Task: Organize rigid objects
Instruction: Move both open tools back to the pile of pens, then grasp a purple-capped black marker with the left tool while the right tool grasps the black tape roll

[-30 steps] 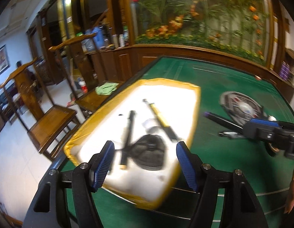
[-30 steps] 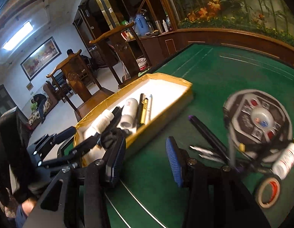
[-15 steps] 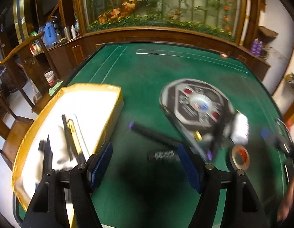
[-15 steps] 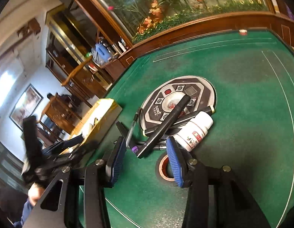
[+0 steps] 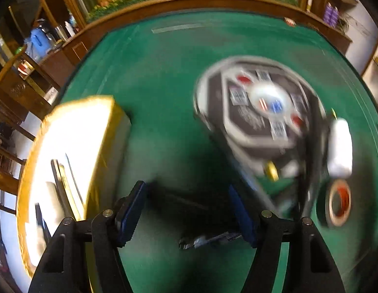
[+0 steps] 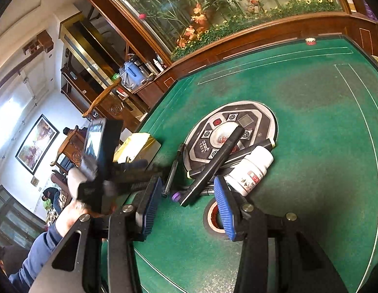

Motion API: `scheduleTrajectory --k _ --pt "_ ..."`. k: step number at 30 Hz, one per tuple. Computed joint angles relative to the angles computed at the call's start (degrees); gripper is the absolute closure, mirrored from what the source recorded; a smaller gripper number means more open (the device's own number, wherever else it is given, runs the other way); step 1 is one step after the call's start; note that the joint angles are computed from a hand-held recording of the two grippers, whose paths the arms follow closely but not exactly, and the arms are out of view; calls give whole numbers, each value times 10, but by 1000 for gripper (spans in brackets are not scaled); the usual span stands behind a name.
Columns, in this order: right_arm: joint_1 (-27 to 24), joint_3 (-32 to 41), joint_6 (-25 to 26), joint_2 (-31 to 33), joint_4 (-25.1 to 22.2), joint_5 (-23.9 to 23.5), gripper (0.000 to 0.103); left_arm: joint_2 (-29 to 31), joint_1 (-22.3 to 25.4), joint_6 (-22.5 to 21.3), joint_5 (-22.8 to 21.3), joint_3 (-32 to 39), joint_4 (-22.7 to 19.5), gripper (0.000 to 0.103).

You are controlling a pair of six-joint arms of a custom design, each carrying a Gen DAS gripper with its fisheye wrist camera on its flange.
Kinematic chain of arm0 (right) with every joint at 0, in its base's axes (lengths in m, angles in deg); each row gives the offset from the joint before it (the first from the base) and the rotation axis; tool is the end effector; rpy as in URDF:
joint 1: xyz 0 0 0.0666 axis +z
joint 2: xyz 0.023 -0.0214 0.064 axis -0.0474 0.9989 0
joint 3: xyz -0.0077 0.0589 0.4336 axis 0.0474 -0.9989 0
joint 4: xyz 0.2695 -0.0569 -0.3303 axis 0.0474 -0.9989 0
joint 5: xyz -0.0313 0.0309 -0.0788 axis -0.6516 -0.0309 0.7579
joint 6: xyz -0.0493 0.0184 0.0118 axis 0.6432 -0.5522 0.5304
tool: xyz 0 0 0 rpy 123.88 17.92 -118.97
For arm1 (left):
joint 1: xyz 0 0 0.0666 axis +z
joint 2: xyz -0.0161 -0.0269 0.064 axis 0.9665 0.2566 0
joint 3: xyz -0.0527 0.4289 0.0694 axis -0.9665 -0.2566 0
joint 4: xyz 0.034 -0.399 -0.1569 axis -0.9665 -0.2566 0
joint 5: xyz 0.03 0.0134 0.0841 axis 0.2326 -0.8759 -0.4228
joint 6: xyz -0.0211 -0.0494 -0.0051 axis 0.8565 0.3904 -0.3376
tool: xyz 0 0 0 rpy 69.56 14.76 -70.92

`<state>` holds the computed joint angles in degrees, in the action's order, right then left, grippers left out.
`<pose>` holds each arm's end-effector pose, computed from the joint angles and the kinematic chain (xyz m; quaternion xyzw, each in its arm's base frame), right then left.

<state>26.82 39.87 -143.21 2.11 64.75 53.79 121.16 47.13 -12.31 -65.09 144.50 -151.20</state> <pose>0.4688 0.2522 0.4014 0.2896 0.8370 0.2059 0.4162 0.6848 -0.3667 0.3756 0.4262 0.8733 -0.0353 0.2332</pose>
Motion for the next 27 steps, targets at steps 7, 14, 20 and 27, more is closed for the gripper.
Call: scheduleTrajectory --k 7,14,20,27 --pt "-1 -5 -6 -3 7 0 59 -119 25 -52 108 -187 14 34" --pt "0 -3 -4 -2 8 2 59 -187 67 25 149 -274 84 33" --pt "5 1 -6 -1 5 4 59 -164 56 67 133 -241 88 32" --pt "4 3 -9 -1 -9 -1 59 -107 27 93 68 -183 83 53"
